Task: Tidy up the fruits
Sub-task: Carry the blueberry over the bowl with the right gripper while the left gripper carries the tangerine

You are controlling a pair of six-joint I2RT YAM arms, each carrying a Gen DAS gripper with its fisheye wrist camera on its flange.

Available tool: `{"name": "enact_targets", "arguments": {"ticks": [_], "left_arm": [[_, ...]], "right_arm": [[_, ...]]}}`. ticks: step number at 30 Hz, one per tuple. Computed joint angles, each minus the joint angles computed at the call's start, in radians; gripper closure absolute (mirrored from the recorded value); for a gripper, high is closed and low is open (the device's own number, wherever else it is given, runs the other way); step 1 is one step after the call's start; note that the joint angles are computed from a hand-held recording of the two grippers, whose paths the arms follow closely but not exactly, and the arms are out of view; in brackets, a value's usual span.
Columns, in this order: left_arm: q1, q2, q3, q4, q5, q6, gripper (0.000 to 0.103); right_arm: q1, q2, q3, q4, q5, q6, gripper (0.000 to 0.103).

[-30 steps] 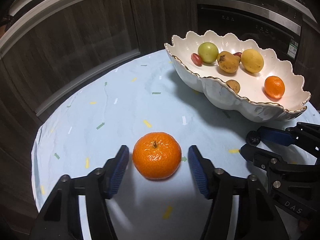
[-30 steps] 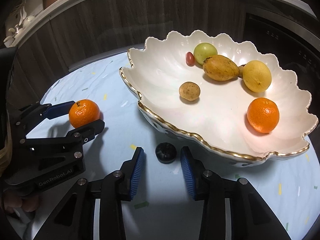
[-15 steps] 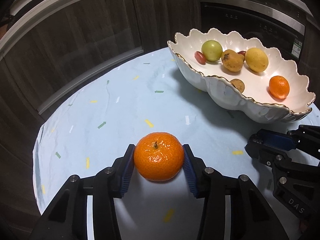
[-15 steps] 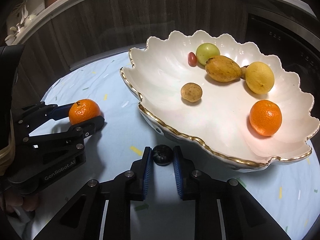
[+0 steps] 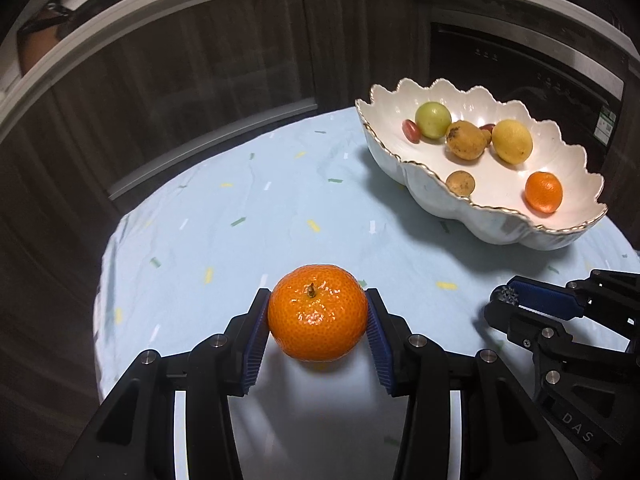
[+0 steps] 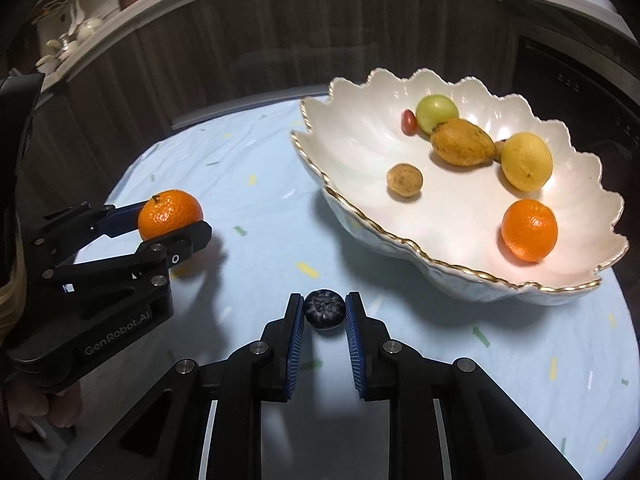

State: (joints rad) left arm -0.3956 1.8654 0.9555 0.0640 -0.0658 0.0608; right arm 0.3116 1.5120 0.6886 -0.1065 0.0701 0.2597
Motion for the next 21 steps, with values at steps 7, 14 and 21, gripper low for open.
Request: {"name": "enact_targets", "arguments": {"ticks": [7, 14, 21], "left_arm": [[-0.030, -0.134, -0.066, -0.054, -0.061, -0.080, 0.058], [-0.079, -0.246, -0.093, -0.130, -0.130, -0.162, 0.058], [-0.147, -0.321, -0.086, -0.208, -0.198, -0.232, 0.058]], "right_arm": [[-0.007, -0.134, -0.024, -0.060, -0.028, -0.029, 0.081], [-0.038, -0.266, -0.038, -0.126, -0.058, -0.059, 0.081], [-0.093, -0.373, -0.045, -0.193, -0.099, -0.092, 0.081]]}}
